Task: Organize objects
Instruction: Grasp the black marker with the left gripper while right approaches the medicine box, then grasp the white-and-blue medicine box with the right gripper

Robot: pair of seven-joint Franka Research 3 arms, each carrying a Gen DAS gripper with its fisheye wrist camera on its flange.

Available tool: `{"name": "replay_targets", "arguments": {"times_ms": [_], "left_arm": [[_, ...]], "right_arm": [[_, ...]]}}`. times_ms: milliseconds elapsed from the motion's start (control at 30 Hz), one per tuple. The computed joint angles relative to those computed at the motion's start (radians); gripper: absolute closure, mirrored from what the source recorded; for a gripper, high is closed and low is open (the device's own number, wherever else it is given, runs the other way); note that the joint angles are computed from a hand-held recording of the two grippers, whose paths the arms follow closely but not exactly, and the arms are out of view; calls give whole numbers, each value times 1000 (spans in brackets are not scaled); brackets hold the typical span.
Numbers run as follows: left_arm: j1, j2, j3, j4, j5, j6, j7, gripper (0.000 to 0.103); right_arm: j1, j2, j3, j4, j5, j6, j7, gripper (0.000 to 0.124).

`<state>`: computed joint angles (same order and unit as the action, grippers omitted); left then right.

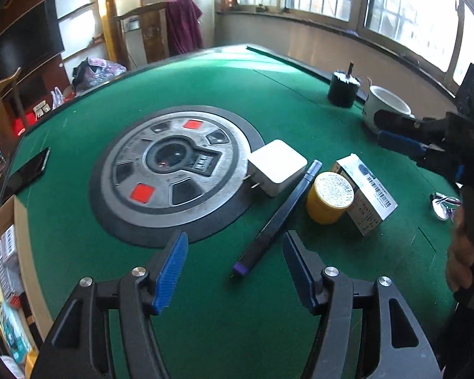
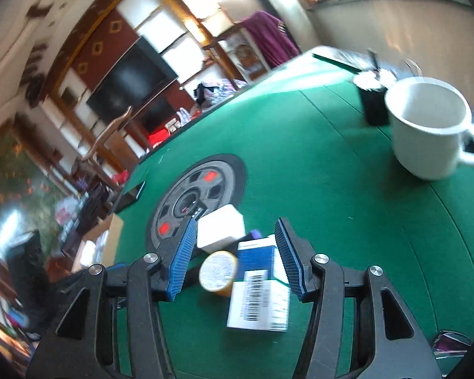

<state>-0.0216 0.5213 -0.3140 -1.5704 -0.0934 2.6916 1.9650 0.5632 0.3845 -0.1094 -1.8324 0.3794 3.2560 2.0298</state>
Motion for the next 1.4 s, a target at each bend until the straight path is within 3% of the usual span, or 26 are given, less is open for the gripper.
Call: {"name": "replay_targets", "arguments": {"times_ms": [67,133,267,333,400,500,567,633,667,767,867,933,1033,1233,1300,1333,1400], "left_arm": [[-27,21,21,27,36,-16,-19,40],[-39,40,23,52,52,-32,-25,40],[-67,79,26,104,81,-63,-38,40],[-92,100,39,132,108,-77,-55,40],[-117,117,55,153,138,-82,-77,43],[-113,135,39,176,129,-83,-99,73],[-128,119,62,148,148,-53,-141,79],[-122,87,71,88,161,-5,-172,87],[-112,72,69,61,157,9,-188,88],[-69,-14,73,-80,134,75,-251,88],[-59,-65,110,-158,154,115,-347,90],[-56,-76,129,-175,179,127,-395,90],[-14,-67,95,-169,162,133,-388,90],[32,-32,50,-126,111,128,-373,89],[19,-20,63,-110,119,129,-391,88],[10,-20,73,-111,128,135,-404,88],[-9,-26,93,-121,160,147,-424,88]], "right_arm": [[-70,-5,70,-12,-14,16,23,72],[-48,-4,52,-14,28,17,14,72],[-112,1,128,-10,47,22,0,72],[-116,-4,133,-21,52,34,-7,72],[-77,-8,89,-28,62,40,-3,72],[-56,-2,63,-23,71,34,-2,72],[-50,2,57,-14,68,18,-4,72],[4,5,-6,-11,58,-1,9,72],[45,7,-54,-9,46,-15,26,72],[88,9,-108,-5,8,-43,58,72],[214,24,-261,17,-83,-147,139,72],[228,32,-279,42,-141,-212,163,72],[233,49,-281,83,-223,-286,180,72],[196,55,-223,111,-341,-373,177,72],[194,63,-222,128,-390,-411,204,72],[199,74,-230,147,-425,-450,222,73],[218,93,-250,181,-509,-515,265,87]]}}
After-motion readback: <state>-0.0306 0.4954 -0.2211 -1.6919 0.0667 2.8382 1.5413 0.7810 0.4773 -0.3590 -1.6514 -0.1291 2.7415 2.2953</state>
